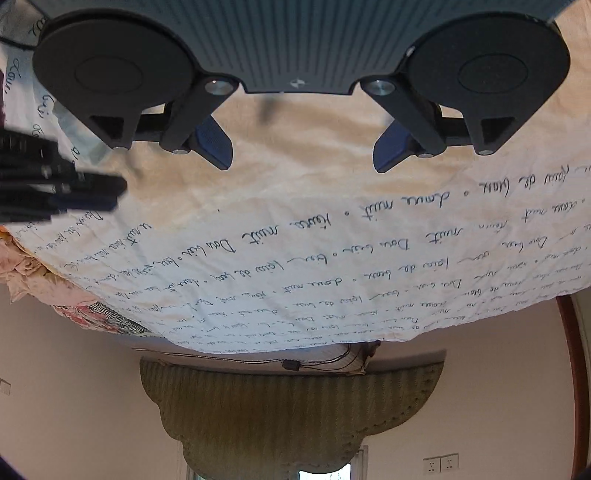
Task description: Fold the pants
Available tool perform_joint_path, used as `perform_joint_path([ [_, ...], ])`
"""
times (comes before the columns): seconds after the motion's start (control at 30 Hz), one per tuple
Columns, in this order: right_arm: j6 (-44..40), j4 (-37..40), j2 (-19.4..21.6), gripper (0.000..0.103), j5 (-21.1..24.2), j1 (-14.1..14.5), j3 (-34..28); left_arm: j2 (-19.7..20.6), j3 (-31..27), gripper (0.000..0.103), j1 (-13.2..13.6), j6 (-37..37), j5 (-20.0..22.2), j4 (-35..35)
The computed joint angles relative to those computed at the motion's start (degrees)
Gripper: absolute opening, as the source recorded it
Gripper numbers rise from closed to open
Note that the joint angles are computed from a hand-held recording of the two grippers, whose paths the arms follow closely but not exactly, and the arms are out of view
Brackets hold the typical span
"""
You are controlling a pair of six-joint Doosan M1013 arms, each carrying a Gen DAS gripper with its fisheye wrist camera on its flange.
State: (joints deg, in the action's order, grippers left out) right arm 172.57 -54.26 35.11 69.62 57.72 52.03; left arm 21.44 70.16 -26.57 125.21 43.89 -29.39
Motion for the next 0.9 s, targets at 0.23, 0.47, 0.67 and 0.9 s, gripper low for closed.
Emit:
perform_joint_path([
  [0.23, -17.1, 12.3, 5.0, 0.021, 4.3, -6.2, -8.9, -1.3, 3.8, 0.08, 1.1, 1.5, 4.7, 1.5],
  [0.47, -8.1, 6.6, 1.9, 0.024, 0.2, -3.6, -4.3, -0.7, 2.2, 0.085, 2.0, 3.8, 5.5, -1.5],
  [0.67, -11.8, 10.0, 3.6, 0.03, 4.4, -1.5, -5.3, -0.6, 2.4, 0.084, 1.4, 4.8, 4.0, -1.1],
  [0.9, -17.5, 11.1, 5.9, 0.049, 8.2, 1.1, -10.7, 2.4, -2.3, 0.077, 2.6, 0.2, 9.6, 0.5],
])
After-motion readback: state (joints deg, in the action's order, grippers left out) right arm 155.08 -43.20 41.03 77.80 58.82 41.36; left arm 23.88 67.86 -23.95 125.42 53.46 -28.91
